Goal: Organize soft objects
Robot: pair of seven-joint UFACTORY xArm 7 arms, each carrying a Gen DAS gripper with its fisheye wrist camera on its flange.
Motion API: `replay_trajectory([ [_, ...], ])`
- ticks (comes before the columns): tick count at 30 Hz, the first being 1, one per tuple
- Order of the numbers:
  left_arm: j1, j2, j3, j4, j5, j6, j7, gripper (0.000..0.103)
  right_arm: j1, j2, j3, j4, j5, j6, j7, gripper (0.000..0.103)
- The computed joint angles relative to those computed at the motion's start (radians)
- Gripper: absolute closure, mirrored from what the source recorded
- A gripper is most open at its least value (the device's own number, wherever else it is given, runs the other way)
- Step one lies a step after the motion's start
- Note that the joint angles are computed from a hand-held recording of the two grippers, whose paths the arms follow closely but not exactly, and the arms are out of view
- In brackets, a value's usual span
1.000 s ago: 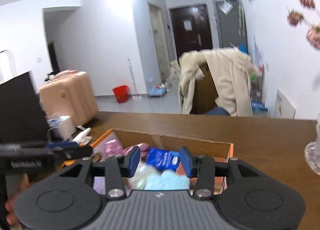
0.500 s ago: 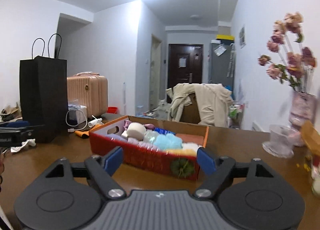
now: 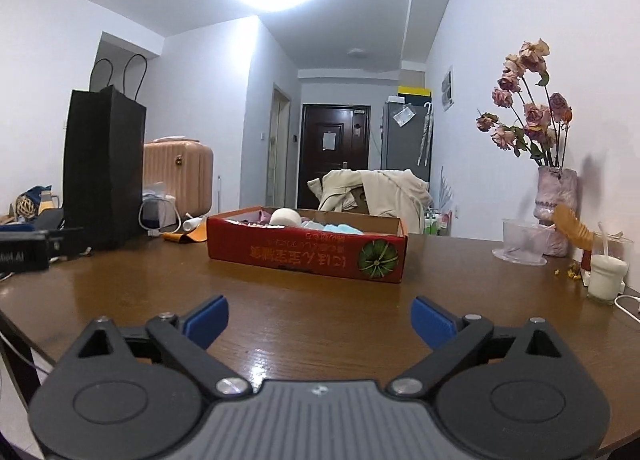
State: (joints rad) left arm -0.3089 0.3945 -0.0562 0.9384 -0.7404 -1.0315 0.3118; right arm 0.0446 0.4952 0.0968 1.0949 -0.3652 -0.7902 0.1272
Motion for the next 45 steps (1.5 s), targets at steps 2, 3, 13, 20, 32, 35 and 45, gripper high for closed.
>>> replay_trajectory([
  [2,0.000,0.005,0.000,0.010,-0.012,0.007,-0.001,0.000,-0.006,0.004,0.002,0.002,-0.004,0.000,0.010,0.005],
  [3,0.000,0.005,-0.001,0.009,-0.011,0.014,0.001,0.000,-0.008,0.006,0.002,0.000,-0.001,-0.007,0.016,0.005],
  [13,-0.015,0.006,0.000,0.010,0.016,0.013,0.028,0.000,-0.026,0.010,0.001,0.001,-0.030,-0.037,0.062,0.004],
  [20,-0.014,0.002,-0.002,0.008,0.019,0.016,0.023,0.000,-0.020,0.010,-0.002,0.004,-0.019,-0.027,0.076,0.003],
  [32,-0.017,0.005,-0.002,0.014,0.015,0.016,0.035,0.000,-0.032,0.016,0.002,0.019,-0.050,-0.015,0.104,0.003],
  [35,-0.016,0.004,-0.002,0.014,0.019,0.019,0.036,0.000,-0.031,0.018,0.001,0.018,-0.049,-0.017,0.101,0.003],
  [45,-0.015,0.006,-0.001,0.014,0.026,0.018,0.034,0.000,-0.027,0.019,0.000,0.018,-0.039,-0.020,0.097,0.003],
])
